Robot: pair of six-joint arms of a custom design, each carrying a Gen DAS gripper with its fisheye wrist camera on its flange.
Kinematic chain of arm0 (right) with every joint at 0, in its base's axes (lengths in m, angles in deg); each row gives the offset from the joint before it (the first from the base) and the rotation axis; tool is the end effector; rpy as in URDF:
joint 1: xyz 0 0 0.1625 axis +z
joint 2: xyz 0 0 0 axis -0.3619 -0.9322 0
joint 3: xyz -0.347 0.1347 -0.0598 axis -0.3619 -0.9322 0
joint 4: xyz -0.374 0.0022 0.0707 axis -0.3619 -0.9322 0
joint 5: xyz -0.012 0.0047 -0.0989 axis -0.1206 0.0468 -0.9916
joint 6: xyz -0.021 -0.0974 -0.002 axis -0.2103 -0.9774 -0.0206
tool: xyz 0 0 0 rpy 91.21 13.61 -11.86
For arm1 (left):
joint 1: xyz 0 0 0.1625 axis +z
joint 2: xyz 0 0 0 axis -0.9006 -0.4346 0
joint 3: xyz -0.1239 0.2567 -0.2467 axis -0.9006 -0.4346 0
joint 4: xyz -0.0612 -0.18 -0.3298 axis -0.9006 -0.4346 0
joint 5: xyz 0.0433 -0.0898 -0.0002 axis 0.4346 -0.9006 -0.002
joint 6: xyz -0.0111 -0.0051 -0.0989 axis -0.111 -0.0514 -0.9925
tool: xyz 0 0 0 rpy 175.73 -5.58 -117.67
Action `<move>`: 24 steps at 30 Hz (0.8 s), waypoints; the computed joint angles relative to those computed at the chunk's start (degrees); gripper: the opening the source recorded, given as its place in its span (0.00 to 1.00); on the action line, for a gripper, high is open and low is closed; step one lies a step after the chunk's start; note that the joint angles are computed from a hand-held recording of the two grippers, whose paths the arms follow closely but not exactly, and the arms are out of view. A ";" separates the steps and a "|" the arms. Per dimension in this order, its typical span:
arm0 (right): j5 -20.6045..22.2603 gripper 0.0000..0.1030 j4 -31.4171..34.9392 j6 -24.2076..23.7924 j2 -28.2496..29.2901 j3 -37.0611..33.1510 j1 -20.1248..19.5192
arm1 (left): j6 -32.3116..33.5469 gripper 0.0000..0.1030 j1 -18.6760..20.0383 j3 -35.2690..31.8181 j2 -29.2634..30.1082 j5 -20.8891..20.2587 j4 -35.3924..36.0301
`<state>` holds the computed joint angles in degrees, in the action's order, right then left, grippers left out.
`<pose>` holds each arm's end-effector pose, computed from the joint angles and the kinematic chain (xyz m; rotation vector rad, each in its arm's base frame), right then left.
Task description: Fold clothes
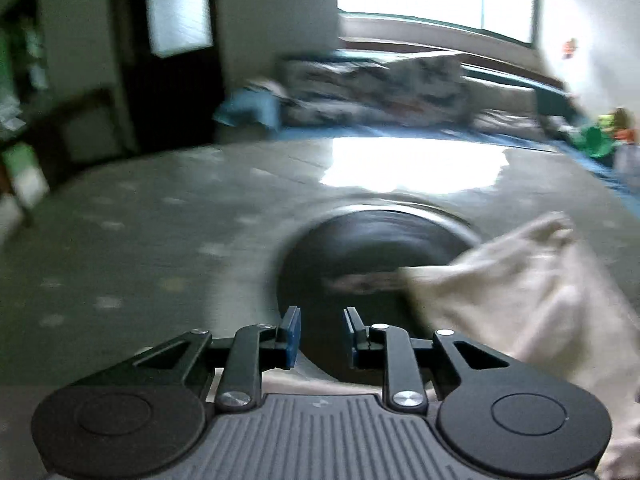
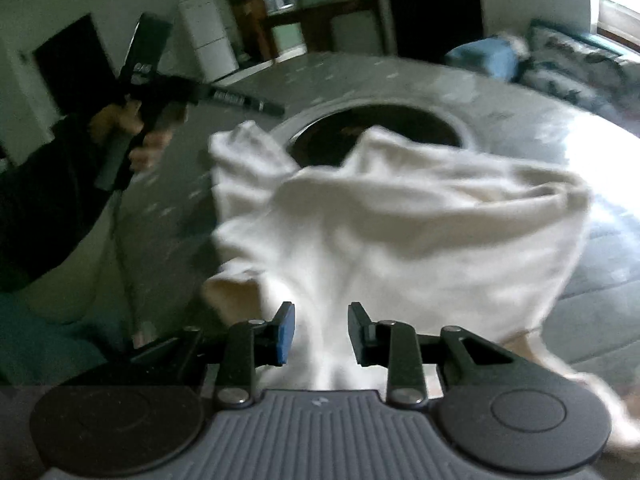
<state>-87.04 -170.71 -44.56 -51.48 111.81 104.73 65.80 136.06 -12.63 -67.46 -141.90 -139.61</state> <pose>0.0486 -0.6571 0.1067 1.0102 -2.5769 0.5294 -0.0646 -0.7891 0.1392 0.7558 2.3174 -0.8079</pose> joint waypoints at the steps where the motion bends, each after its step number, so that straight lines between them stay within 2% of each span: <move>1: -0.07 0.28 -1.06 0.80 0.22 -0.62 -0.06 | -0.64 0.25 0.03 -2.42 1.46 -1.26 3.09; 5: -2.06 0.28 -6.42 3.74 1.94 -3.85 -0.20 | -1.44 0.31 -0.26 -11.15 7.68 -1.94 10.45; 7: -3.35 0.28 -8.19 4.78 3.05 -6.10 -0.40 | -1.29 0.43 -0.30 -14.49 9.96 -1.80 12.31; 14: -6.75 0.28 -11.01 9.44 8.30 -16.28 -1.45 | 0.28 0.40 -0.13 -23.00 15.29 -1.75 16.67; 19: -7.10 0.28 -8.70 12.65 13.64 -26.30 -2.22 | 1.98 0.15 0.02 -25.82 16.78 -2.87 17.44; 21: -7.66 0.28 -7.15 13.46 15.53 -29.82 -2.39 | 1.99 0.14 0.13 -27.55 17.54 -3.17 18.15; 22: -8.05 0.28 -6.67 13.59 16.43 -31.29 -2.41 | 2.09 0.09 0.20 -28.34 17.85 -3.31 18.37; 24: -8.69 0.28 -5.60 13.92 18.10 -34.12 -2.47 | 3.23 0.08 0.20 -30.68 19.06 -3.14 18.40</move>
